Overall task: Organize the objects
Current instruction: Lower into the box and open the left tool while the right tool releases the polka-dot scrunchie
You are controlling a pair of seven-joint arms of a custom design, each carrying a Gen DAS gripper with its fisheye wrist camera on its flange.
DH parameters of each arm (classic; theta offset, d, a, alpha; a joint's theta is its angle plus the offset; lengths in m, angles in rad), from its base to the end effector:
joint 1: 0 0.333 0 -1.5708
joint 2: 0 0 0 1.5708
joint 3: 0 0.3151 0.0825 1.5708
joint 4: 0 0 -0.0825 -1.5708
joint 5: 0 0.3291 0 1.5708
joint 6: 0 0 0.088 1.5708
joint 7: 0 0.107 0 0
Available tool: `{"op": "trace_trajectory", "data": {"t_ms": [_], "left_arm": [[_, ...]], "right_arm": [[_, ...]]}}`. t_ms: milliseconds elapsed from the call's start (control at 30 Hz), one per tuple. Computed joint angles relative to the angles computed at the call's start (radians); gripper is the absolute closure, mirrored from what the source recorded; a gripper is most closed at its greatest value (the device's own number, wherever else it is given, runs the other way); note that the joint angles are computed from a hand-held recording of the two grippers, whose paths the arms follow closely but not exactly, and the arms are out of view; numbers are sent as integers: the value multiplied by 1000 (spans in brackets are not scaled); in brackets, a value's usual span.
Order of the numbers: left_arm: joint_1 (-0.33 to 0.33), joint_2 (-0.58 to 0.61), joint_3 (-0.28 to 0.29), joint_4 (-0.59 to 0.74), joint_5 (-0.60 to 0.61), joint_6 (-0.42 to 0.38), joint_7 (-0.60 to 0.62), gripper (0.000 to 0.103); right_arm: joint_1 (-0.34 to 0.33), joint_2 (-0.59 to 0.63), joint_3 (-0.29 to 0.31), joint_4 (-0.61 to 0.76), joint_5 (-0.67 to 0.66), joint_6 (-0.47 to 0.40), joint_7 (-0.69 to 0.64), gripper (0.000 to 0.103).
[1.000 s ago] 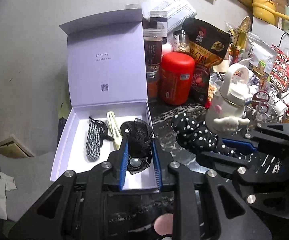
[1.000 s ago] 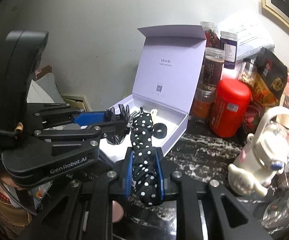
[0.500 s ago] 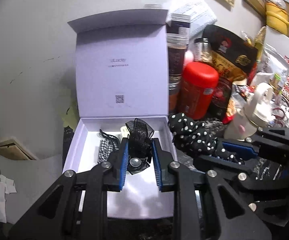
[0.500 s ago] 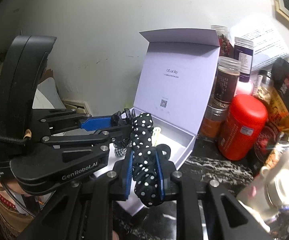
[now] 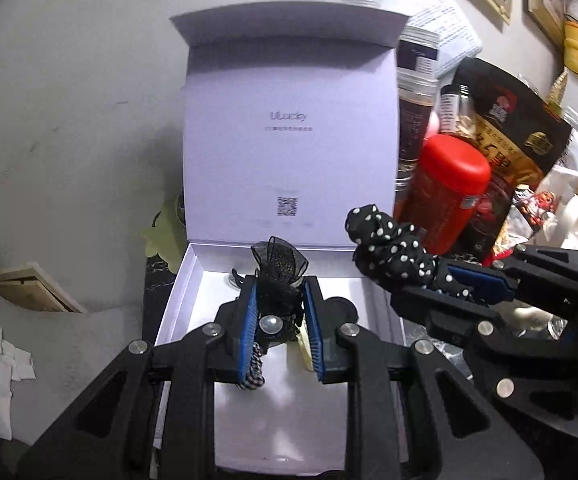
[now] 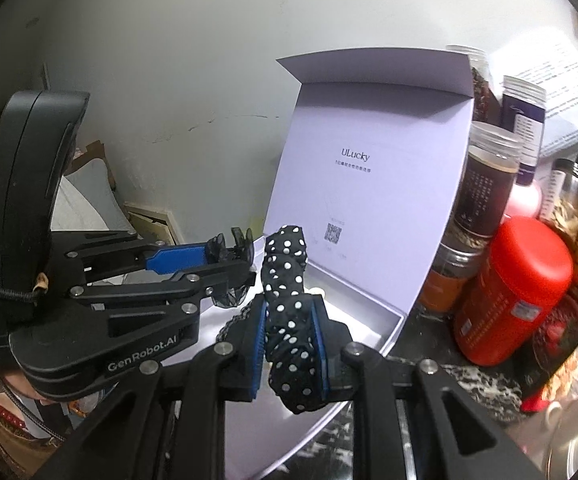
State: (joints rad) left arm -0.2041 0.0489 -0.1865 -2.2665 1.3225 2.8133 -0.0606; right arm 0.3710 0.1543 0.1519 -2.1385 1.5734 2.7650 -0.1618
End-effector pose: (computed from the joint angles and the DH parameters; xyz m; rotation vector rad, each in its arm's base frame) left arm 0.4438 -0.2331 0.4031 -1.8013 1.6961 -0.7143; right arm 0.4817 0.2260 0.3888 -2.0808 0.7932 -0.2044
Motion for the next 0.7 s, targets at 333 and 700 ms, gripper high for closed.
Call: {"op": "trace_trajectory", "data": {"t_ms": [333,700], "left_arm": [[32,112,59,40,11,108,-31,82],[1,185,90,82,-5,116,-9,82]], "right_arm": [[-7,128,26,88,-113,29,111,83],[-34,203,59,130,-149,41,150,83]]}}
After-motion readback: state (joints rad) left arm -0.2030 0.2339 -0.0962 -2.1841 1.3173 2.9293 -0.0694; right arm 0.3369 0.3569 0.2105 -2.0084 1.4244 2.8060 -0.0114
